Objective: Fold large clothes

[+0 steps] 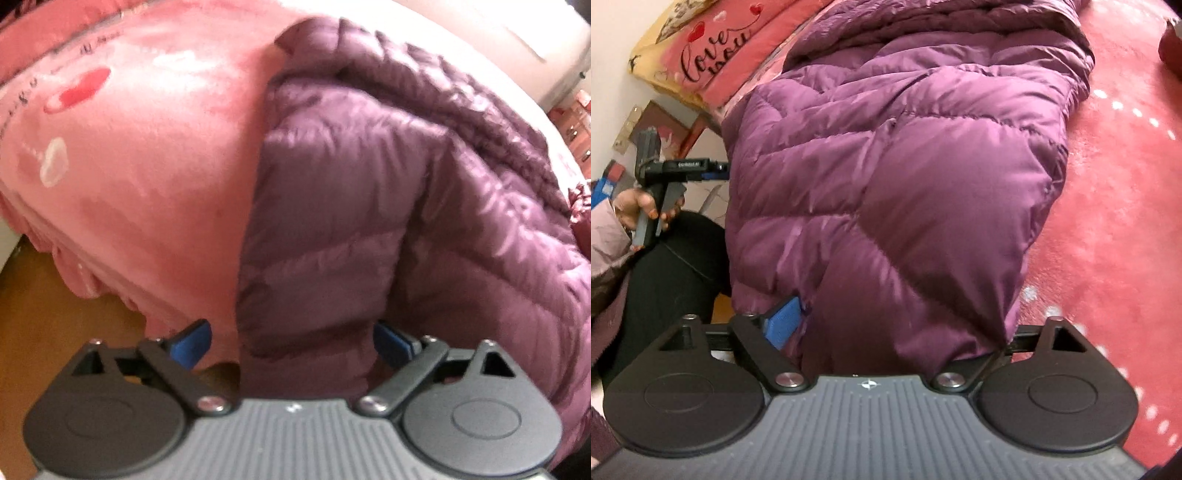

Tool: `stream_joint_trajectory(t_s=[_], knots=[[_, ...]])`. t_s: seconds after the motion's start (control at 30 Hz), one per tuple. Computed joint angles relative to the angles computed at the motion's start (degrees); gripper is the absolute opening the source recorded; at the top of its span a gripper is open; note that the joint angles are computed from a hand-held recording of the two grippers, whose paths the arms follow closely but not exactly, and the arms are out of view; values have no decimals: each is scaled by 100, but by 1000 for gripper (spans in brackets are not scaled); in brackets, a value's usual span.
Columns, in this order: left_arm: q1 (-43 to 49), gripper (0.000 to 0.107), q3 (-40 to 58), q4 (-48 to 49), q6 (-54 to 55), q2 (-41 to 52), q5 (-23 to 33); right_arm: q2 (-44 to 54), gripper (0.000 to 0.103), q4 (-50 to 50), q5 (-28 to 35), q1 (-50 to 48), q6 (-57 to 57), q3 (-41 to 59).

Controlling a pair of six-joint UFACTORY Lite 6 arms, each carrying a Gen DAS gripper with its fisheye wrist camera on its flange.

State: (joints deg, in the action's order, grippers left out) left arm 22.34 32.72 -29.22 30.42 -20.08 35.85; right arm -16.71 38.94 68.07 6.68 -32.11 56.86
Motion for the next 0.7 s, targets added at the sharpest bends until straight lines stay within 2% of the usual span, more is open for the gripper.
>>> stream_joint_trajectory(t_s=[0.17, 0.23, 0.27, 0.3, 0.33, 0.37, 0.4, 0.43, 0.47, 0.57, 0.7], knots=[[-521, 98, 192, -13, 20, 736, -405, 71, 103, -33, -282, 151, 290, -126], [-453, 93, 179, -357, 422, 835, -369, 38, 103, -1, -308, 186, 306, -162], [-348, 84, 203, -585, 670, 868, -244, 0, 103, 37, -311, 164, 276, -208], [-200, 70, 251, -822, 896, 898, -37, -32, 103, 55, -317, 140, 231, -253], [-40, 62, 268, -993, 1037, 870, 210, -63, 103, 53, -290, 109, 195, -268], [59, 47, 286, -1114, 1105, 837, 412, -88, 102, 76, -310, 149, 208, -290], [181, 33, 285, -1202, 1220, 765, 609, -198, 96, 148, -183, 38, 110, -348], [263, 28, 290, -1258, 1302, 696, 761, -144, 83, 206, 54, -209, -112, -234], [361, 22, 281, -1334, 1401, 604, 930, -183, 75, 329, 144, -215, -245, -261], [752, 15, 302, -1713, 1771, 346, 1543, -319, 64, 471, 283, -158, -324, -276], [1340, 11, 455, -2376, 2206, 234, 2356, -448, 60, 1296, 553, -582, -429, -292]])
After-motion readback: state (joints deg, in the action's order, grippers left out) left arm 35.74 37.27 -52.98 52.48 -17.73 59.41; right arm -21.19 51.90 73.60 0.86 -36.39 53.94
